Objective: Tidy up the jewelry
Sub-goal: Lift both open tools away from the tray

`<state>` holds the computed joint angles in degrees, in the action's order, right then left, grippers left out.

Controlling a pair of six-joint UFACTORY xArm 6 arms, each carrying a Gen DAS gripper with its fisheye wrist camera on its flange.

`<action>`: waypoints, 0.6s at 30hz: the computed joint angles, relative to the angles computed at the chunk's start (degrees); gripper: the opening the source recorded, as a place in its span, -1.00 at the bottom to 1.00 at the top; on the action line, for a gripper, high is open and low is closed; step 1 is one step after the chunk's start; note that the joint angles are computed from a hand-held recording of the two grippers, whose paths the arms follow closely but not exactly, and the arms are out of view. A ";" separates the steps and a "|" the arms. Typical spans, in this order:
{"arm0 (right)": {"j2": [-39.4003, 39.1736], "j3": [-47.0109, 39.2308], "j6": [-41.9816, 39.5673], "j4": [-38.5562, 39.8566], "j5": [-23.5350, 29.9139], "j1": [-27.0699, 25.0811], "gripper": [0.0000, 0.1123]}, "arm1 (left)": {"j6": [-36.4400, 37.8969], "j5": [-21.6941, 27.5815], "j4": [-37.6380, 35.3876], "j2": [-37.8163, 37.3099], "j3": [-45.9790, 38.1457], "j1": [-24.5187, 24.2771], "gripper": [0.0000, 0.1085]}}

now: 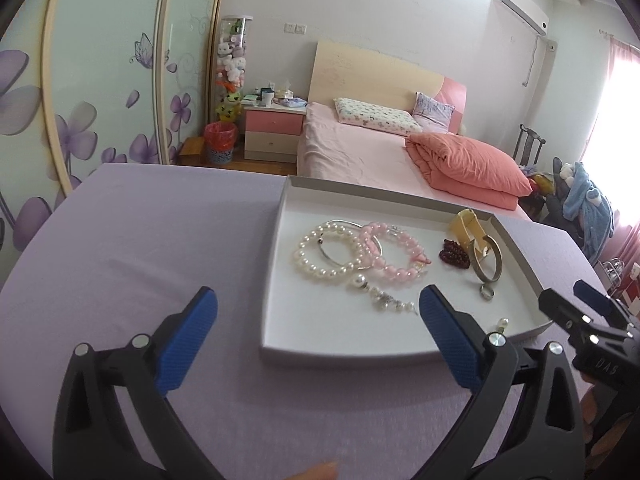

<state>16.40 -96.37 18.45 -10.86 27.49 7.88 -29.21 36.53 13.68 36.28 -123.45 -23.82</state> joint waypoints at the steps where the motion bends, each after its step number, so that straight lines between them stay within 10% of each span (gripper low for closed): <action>1: -0.50 0.60 0.60 -0.52 -0.37 0.07 0.81 | -0.46 -1.14 0.62 -1.45 2.37 0.09 0.86; 18: -11.71 15.92 6.60 -6.47 -8.81 1.04 0.81 | -7.39 -18.25 9.16 -20.75 31.44 -1.00 0.86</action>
